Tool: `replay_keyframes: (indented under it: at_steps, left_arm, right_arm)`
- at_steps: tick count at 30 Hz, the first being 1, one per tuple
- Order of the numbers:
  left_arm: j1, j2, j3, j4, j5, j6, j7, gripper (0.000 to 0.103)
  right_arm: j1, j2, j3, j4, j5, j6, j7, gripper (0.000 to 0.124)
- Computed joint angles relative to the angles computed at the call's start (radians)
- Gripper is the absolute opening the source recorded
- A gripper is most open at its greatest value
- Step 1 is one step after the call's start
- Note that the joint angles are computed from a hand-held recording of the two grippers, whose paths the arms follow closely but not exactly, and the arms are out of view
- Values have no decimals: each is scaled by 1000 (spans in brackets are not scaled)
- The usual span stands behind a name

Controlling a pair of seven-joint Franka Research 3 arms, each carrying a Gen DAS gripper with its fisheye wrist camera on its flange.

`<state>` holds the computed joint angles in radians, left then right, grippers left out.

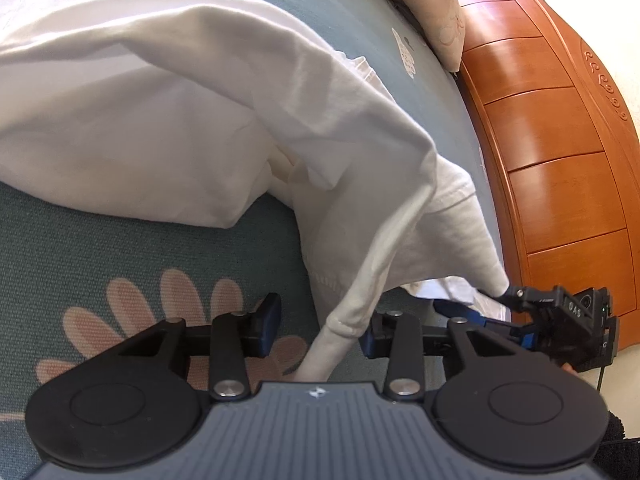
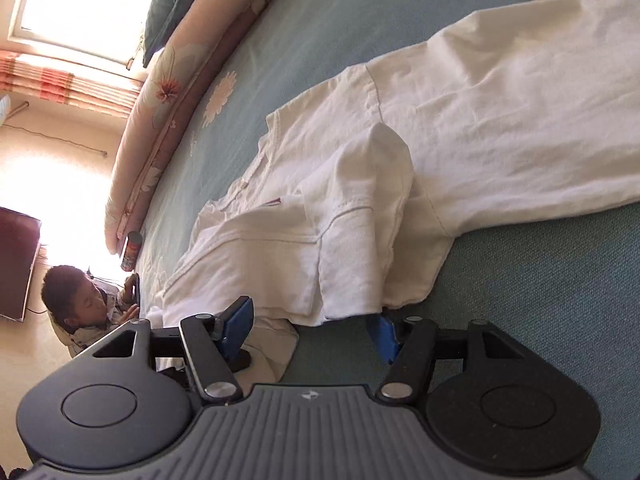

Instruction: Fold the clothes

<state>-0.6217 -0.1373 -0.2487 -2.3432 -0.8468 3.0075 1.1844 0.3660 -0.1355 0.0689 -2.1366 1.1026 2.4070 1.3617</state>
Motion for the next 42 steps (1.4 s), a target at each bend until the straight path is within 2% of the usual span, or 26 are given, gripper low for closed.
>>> replay_keyframes:
  at_steps: [5,9,10,16,20,23,25,28,30,31,36,39,42]
  left_arm:
    - [-7,-2,2,-5,-29,8,5,39]
    - [-10,-1,3,-4,-37,8,15,39]
    - [-10,-1,3,-2,-39,8,16,39]
    - [2,-5,-6,0,-1,2,-18,39]
    - [3,0,-1,6,22,-5,-27,39]
    - [-2,-18,3,-11,10,-11,-18,39]
    - [-3,-18,5,-11,20,-13,-19,39]
    - [-2,-12,5,-5,39,-14,-25,39]
    - [2,-12,3,-4,52,-17,-38,39]
    - [5,-12,2,-2,63,-20,-47,39]
    - [7,-14,8,3,66,-38,-62,38]
    - [26,-20,-7,-6,113,-28,-123,38]
    - [20,-24,-2,-6,144,2,-151,37]
  right_arm:
    - [-8,-2,-21,-7,162,14,-16,67]
    - [-13,-5,-38,-67,500,12,-34,68]
    - [-16,-12,-33,-79,522,24,-20,68]
    - [-11,-49,-11,-112,506,80,19,68]
    - [-5,-54,-5,-98,432,123,55,68]
    - [-8,-42,-3,-62,266,112,119,68]
    - [-11,-32,-3,-31,133,64,157,68]
    - [-1,-11,-8,-3,86,-15,158,69]
    - [2,3,2,5,44,-32,188,69]
    - [6,3,13,-1,13,-7,180,69]
    - [19,10,16,-24,97,102,172,69]
    - [22,-9,16,-45,109,126,166,69]
    - [34,-36,11,-57,162,166,93,69]
